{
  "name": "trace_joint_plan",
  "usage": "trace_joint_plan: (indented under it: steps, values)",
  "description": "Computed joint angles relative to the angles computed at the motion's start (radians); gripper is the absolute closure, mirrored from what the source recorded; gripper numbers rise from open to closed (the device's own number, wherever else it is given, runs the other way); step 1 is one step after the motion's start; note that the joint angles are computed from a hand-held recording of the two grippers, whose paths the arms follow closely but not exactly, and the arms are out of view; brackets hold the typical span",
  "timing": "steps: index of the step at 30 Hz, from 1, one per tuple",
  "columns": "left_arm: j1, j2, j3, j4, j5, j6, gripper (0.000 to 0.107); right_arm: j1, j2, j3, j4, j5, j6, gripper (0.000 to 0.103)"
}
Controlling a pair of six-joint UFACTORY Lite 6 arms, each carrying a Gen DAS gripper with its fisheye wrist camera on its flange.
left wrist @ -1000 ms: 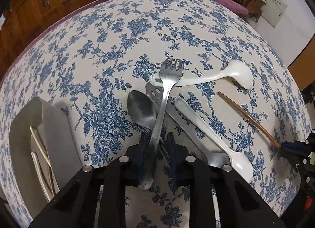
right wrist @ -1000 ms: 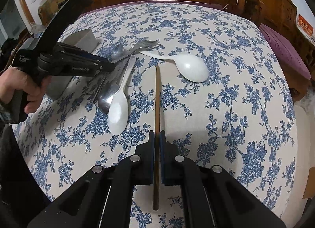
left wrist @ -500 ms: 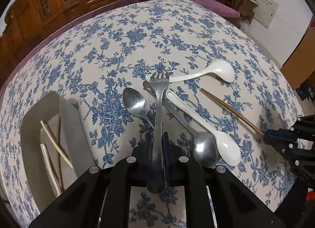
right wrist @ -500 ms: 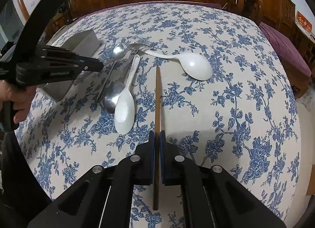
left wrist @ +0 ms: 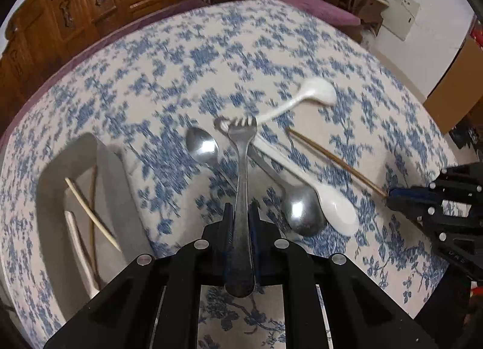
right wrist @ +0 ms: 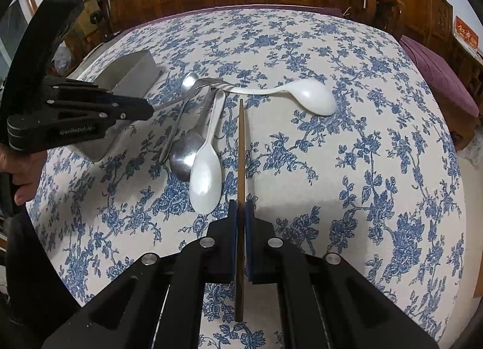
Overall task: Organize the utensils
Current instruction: 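Lift the steel fork with the left tool while the right holds its chopstick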
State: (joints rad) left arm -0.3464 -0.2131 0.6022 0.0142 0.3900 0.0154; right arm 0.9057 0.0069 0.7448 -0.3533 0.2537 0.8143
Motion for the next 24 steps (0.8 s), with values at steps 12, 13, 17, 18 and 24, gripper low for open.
trace_joint_plan:
  steps: [12, 13, 17, 18, 24]
  values:
    - [-0.066, 0.120, 0.027, 0.206, -0.055, -0.214, 0.095, -0.021, -0.025, -0.059, 0.042, -0.057, -0.026, 0.097]
    - [-0.064, 0.127, 0.040, 0.198, -0.056, -0.207, 0.091, -0.022, -0.024, -0.062, 0.052, -0.061, -0.034, 0.097]
    - [-0.053, 0.204, 0.122, 0.138, -0.069, -0.154, 0.087, -0.017, -0.017, -0.064, 0.053, -0.068, -0.033, 0.097]
    - [-0.050, 0.227, 0.142, 0.109, -0.072, -0.127, 0.087, -0.017, -0.014, -0.062, 0.051, -0.069, -0.031, 0.097]
    - [-0.049, 0.325, 0.208, 0.082, -0.109, -0.122, 0.087, -0.015, -0.014, -0.061, 0.045, -0.072, -0.021, 0.097]
